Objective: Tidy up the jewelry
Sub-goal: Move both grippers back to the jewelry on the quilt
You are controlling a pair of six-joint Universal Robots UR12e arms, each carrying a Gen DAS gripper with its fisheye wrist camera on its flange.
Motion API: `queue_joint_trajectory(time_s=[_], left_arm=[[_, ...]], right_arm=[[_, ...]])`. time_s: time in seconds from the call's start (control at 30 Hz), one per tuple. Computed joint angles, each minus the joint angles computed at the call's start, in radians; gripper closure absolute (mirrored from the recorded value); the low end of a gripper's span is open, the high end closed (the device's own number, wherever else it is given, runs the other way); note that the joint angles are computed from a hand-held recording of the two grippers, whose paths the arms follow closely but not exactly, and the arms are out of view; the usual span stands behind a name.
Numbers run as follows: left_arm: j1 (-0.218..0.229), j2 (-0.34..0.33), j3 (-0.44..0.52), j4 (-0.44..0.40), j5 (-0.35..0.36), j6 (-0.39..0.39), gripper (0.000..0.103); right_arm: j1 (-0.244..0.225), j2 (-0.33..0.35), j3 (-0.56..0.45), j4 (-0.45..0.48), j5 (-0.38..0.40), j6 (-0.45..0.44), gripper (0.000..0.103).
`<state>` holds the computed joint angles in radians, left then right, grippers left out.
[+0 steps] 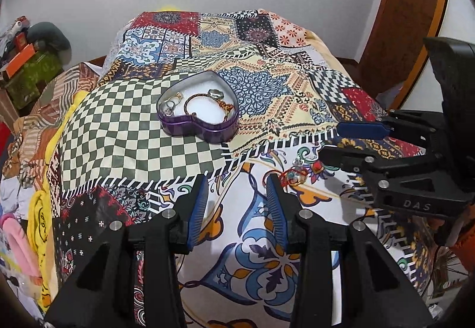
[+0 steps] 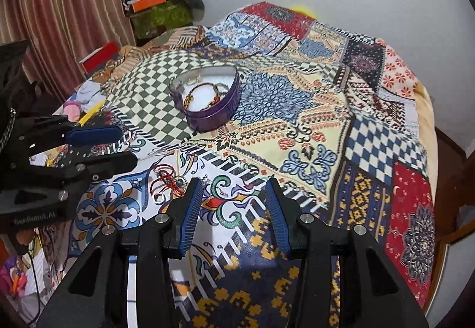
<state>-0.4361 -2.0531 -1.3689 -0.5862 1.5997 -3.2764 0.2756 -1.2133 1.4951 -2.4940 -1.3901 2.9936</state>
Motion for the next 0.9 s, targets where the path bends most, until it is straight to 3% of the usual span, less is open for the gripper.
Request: queue_joint_trajectory(time_s=[0.17, 0.3, 0.53, 0.63, 0.9], left_arm=[[0.011, 0.005, -0.014, 0.018, -0.033, 0.0, 0.064], [0.019, 0.009, -0.023, 0.024, -0.07, 0.006, 0.08], [0.014, 0.003, -0.022, 0.013, -0.084, 0.017, 0.083], [0.012, 0.006, -0.023, 0.014, -0.089, 0.015, 0.083], [0.01, 0.015, -0.029, 0.003, -0.109, 0.022, 0.083]], right_arm=[[0.004, 0.019, -0.022, 0.032, 0.03, -0.02, 0.063], [0.006, 0.025, -0.029, 0.045, 0.044, -0.026, 0.063], [0.007, 0.023, -0.025, 0.054, 0.07, -0.067, 0.081], [0.005, 0.024, -0.026, 0.057, 0.086, -0.07, 0.094], [0.005, 0.012, -0.006, 0.017, 0.07, -0.05, 0.095]])
